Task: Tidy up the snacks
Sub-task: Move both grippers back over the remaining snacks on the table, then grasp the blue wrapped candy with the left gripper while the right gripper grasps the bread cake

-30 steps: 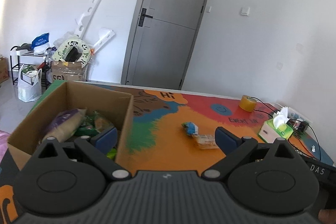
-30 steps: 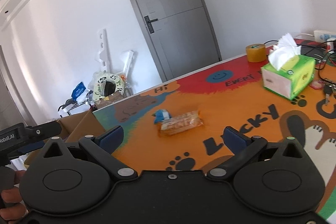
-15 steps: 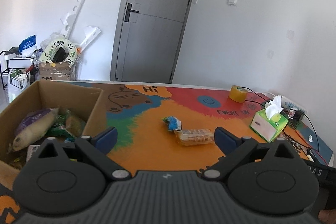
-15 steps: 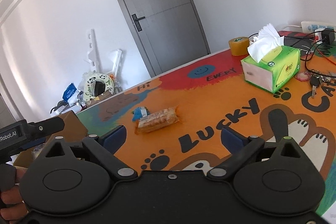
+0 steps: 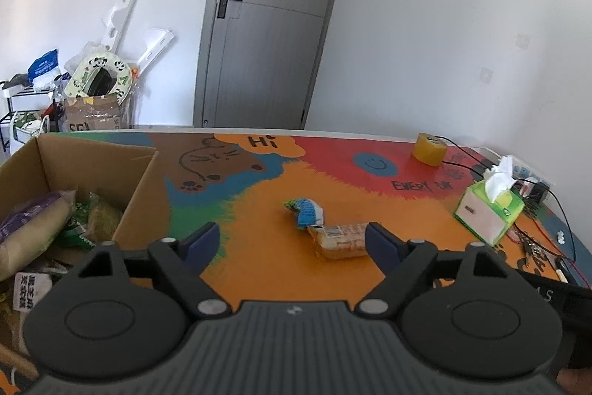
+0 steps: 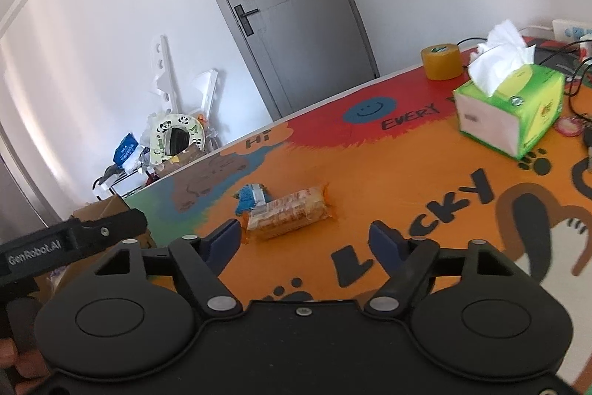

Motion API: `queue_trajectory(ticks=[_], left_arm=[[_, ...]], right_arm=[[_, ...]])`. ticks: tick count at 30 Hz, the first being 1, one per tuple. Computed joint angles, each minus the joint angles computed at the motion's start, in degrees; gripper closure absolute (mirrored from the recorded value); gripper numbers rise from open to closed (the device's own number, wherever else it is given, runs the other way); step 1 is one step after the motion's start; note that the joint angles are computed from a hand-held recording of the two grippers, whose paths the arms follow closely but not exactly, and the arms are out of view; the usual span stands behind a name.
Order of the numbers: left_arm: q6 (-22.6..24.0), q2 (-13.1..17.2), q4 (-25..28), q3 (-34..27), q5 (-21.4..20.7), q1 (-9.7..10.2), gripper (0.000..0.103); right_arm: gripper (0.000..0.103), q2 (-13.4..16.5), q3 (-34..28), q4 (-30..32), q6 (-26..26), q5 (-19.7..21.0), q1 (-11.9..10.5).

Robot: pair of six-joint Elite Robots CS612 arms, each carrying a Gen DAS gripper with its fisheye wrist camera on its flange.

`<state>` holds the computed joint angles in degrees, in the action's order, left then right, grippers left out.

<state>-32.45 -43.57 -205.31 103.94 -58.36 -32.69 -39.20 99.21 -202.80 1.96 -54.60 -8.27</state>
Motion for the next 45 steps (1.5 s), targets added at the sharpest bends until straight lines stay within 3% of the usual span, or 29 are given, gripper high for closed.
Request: queue_trajectory(ticks=[7,20,31,36,38,39,45], left_arm=[[-2.36,0.48,2.88,-1.67,-0.43,1.18,0.035],[-6.09,1.19,6.4,-3.39,-0.96,3.02,0.043],[-7.87,1.69,5.68,-4.22,-2.21,3.73,0.045],[-8.78,2.08,6.04,-4.8,-2.54,3.93,0.045],[-9.01,2.22,6.46,-5.05,-2.39,3.91,0.045],[-9.12,2.3,6.68,-5.17,-2.38,3.92,0.045],[-9.52,2.57,8.59,-5.86,-1.99,3.83,0.045]], right_arm=[[0.044,0.84,-3.07,5.97,0.76,1.09,1.36],[0.043,3.3,-9.05,12.19,5.48,-1.99,4.07],[0.04,5.13,-13.18,17.53,5.49,-6.53,6.12],[0.039,6.0,-14.51,16.18,4.78,-9.1,6.97],[0.047,6.18,-14.79,15.86,3.33,-10.75,7.34],[0.061,6.19,-14.77,15.55,2.31,-12.05,7.53],[0.068,6.33,-14.27,15.08,1.03,-7.83,5.85]])
